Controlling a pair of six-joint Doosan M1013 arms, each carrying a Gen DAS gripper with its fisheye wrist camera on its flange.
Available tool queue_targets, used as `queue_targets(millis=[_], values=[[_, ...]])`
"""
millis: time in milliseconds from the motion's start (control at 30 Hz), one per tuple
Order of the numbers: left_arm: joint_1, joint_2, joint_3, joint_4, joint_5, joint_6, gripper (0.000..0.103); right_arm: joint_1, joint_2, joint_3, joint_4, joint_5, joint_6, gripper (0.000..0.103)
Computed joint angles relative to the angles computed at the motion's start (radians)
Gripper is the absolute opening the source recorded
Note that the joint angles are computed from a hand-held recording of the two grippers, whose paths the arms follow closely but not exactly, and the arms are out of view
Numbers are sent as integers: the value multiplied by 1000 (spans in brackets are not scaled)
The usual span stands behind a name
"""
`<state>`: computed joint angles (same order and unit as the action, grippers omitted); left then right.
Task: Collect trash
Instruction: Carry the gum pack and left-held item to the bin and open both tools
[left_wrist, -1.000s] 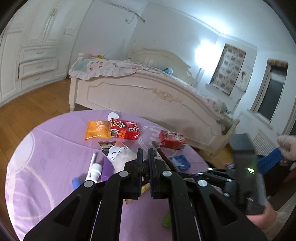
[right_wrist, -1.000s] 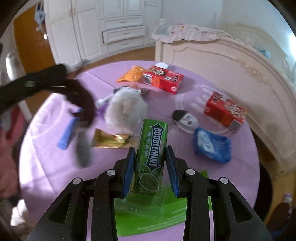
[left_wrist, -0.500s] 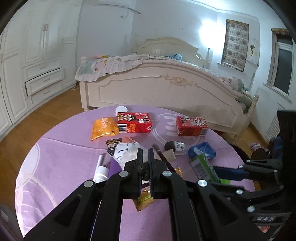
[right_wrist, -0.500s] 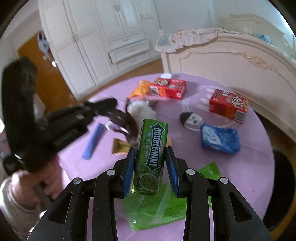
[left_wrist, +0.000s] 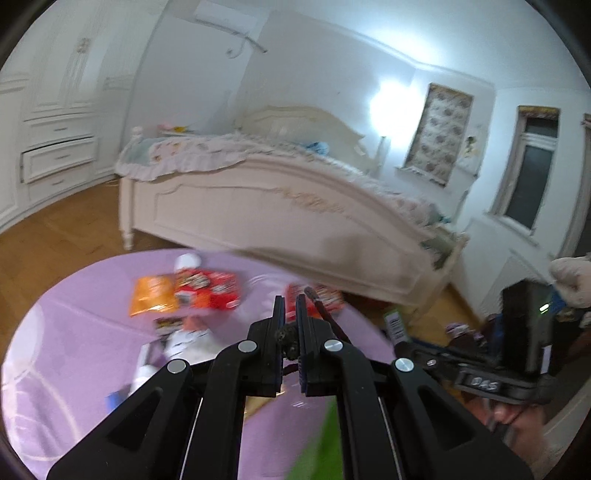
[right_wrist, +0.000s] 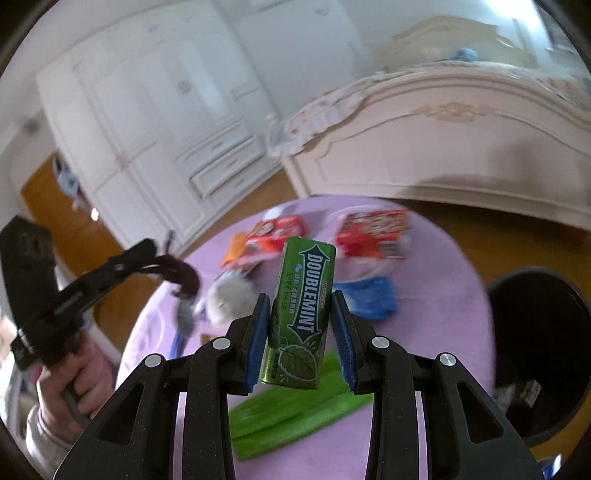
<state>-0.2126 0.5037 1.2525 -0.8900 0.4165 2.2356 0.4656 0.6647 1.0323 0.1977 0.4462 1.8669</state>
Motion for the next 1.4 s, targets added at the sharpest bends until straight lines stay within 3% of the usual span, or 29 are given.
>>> queue_targets(millis=[200,567,933,1200,1267,1300,1367,1400], values=[[-45,44,-74,-88,73,71,7,-43,-63,134,-97,-87,176,34],[-166,184,-268,92,248,-38,7,-133,-116,321,-157,-175,403,34],[-239,314,-452,304,374,-170,7,-192,-73,370,36,-172,321,34],[-251,360,-512,394,411,-243,8,-209,-44,362,47,-140,308,35],[-255,367,-526,426,418,-276,11,-209,-44,361,39,-142,314,35],[-257,366,-526,442,416,-285,12,-209,-45,360,27,-141,324,42],[-262,366,-533,481,414,-309,31,-205,-50,363,-49,-142,404,54],[-261,356,-518,475,401,-307,54,-205,-54,368,-54,-154,412,55]])
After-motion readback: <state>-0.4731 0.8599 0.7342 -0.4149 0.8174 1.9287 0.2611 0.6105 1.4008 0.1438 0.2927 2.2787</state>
